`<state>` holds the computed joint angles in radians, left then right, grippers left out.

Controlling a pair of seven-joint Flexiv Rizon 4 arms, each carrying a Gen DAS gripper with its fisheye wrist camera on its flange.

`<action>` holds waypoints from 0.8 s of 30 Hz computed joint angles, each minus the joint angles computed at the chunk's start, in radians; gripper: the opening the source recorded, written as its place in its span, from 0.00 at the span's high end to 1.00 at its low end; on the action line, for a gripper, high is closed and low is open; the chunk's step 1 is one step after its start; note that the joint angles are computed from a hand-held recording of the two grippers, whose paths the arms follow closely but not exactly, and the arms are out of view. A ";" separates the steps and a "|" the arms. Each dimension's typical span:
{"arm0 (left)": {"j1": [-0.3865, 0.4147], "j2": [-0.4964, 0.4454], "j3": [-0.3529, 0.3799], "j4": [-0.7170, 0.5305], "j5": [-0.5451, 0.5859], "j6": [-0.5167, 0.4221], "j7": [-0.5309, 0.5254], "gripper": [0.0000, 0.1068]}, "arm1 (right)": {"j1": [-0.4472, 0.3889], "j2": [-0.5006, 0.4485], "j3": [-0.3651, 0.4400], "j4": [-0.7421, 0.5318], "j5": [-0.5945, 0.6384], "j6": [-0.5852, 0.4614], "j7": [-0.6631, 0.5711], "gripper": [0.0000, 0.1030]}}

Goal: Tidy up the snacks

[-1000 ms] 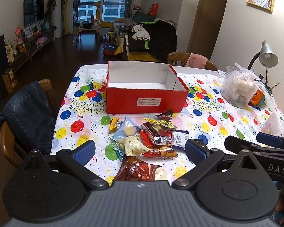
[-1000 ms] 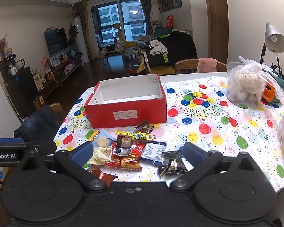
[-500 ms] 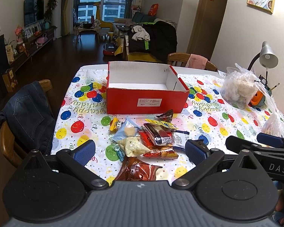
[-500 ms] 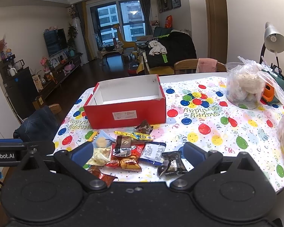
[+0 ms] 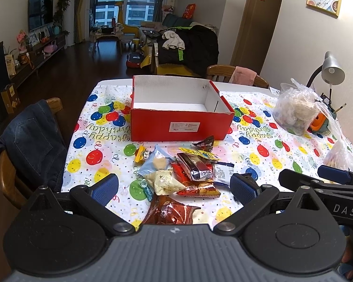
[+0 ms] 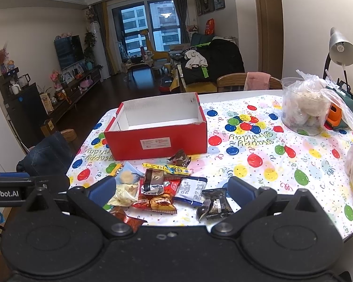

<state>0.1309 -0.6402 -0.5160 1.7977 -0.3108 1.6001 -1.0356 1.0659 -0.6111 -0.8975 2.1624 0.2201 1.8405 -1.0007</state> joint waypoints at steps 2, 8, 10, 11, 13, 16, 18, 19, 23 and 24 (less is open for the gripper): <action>-0.003 -0.006 0.000 -0.011 -0.003 -0.015 0.001 0.05 | 0.004 -0.002 -0.006 -0.001 -0.002 -0.007 -0.001 0.02; -0.035 -0.019 0.028 -0.043 -0.023 -0.055 0.012 0.05 | -0.013 -0.007 -0.004 -0.006 -0.011 -0.021 0.017 0.02; -0.055 -0.023 0.050 -0.056 -0.031 -0.068 0.013 0.05 | -0.033 -0.010 0.009 -0.011 -0.017 -0.020 0.024 0.02; -0.068 -0.027 0.064 -0.066 -0.035 -0.075 0.011 0.05 | -0.048 -0.010 0.021 -0.015 -0.021 -0.019 0.026 0.02; -0.093 -0.031 0.095 -0.083 -0.042 -0.094 0.005 0.05 | -0.084 -0.009 0.050 -0.027 -0.030 -0.021 0.030 0.02; -0.135 -0.041 0.146 -0.117 -0.054 -0.133 -0.008 0.05 | -0.152 -0.006 0.108 -0.050 -0.050 -0.023 0.031 0.02; -0.160 -0.052 0.178 -0.145 -0.059 -0.169 -0.014 0.05 | -0.194 -0.006 0.145 -0.064 -0.067 -0.027 0.029 0.02; -0.170 -0.057 0.193 -0.158 -0.061 -0.194 -0.016 0.05 | -0.218 -0.006 0.167 -0.070 -0.075 -0.027 0.027 0.02; -0.221 -0.089 0.276 -0.233 -0.057 -0.323 -0.042 0.05 | -0.320 -0.016 0.252 -0.100 -0.112 -0.050 0.026 0.03; -0.235 -0.102 0.301 -0.255 -0.053 -0.359 -0.057 0.05 | -0.342 -0.020 0.269 -0.107 -0.122 -0.058 0.028 0.03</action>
